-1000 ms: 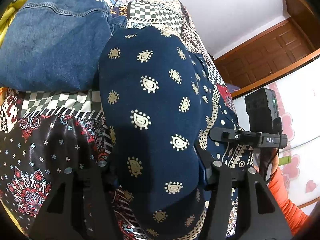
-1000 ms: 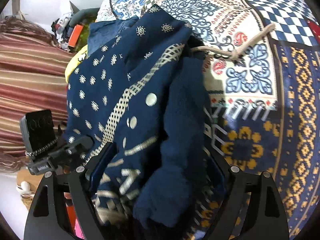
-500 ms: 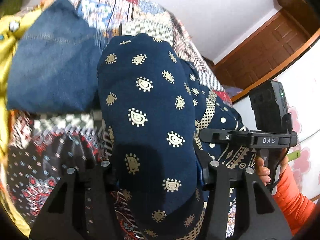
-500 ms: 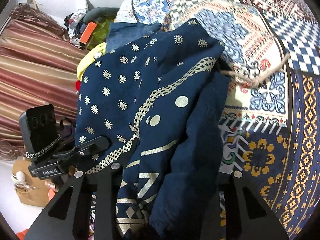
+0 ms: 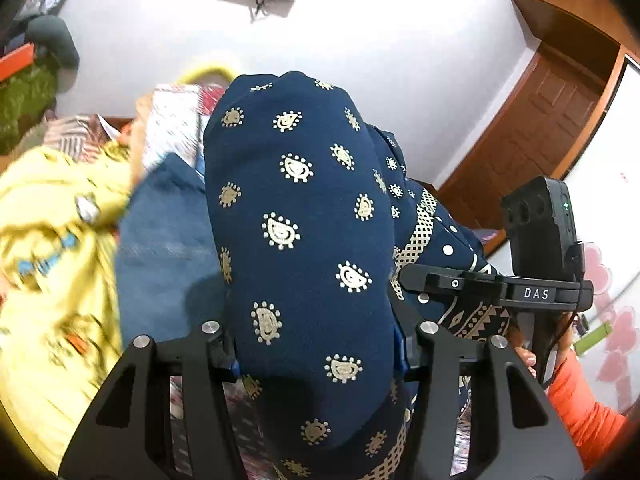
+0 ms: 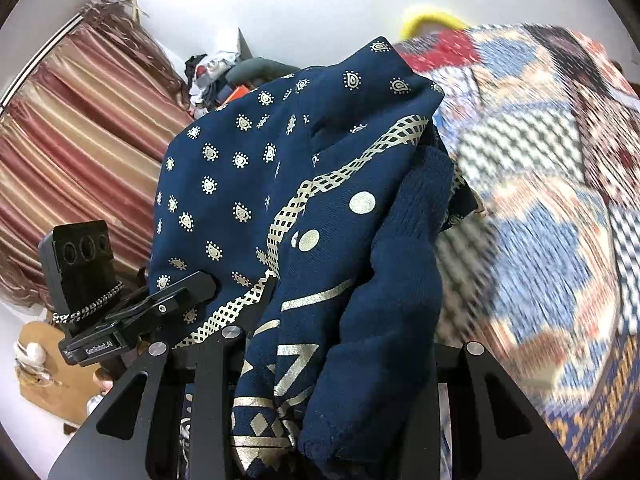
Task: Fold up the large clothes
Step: 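Lift the hoodie bundle with both grippers and carry it toward the yellow blanket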
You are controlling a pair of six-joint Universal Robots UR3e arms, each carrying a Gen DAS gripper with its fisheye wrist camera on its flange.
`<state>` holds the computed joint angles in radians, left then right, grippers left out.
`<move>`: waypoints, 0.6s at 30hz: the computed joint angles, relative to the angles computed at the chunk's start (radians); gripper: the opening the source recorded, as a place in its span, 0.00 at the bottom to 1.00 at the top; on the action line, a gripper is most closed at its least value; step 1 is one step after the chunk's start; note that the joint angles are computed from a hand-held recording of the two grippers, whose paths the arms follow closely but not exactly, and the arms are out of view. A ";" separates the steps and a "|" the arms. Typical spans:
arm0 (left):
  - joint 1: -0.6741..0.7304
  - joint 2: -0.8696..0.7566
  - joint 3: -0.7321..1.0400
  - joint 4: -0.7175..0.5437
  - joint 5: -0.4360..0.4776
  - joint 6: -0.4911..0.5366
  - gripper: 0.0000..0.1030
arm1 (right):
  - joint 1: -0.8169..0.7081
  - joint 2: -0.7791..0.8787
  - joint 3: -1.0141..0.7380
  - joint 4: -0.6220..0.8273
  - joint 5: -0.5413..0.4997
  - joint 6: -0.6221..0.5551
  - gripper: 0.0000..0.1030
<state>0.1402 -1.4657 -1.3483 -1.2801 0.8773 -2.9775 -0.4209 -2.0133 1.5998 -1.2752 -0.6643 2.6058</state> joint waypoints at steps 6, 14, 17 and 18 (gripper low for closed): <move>0.083 -0.203 0.136 -0.047 -0.003 0.048 0.51 | 0.223 0.222 0.091 -0.563 -0.062 0.368 0.31; 0.066 -0.557 0.168 0.068 0.103 -0.046 0.60 | 0.401 0.586 0.042 -0.897 -0.265 0.525 0.32; 0.074 -0.491 -0.003 0.234 0.093 0.000 0.69 | 0.380 0.594 0.121 -0.959 -0.268 0.459 0.37; 0.067 -0.469 -0.028 0.257 0.114 0.002 0.74 | 0.360 0.562 0.159 -0.965 -0.260 0.421 0.42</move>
<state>0.2077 -1.9352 -1.3763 -1.0229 0.9912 -2.9754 -0.0611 -1.4510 1.7590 -2.2402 -0.9246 3.0271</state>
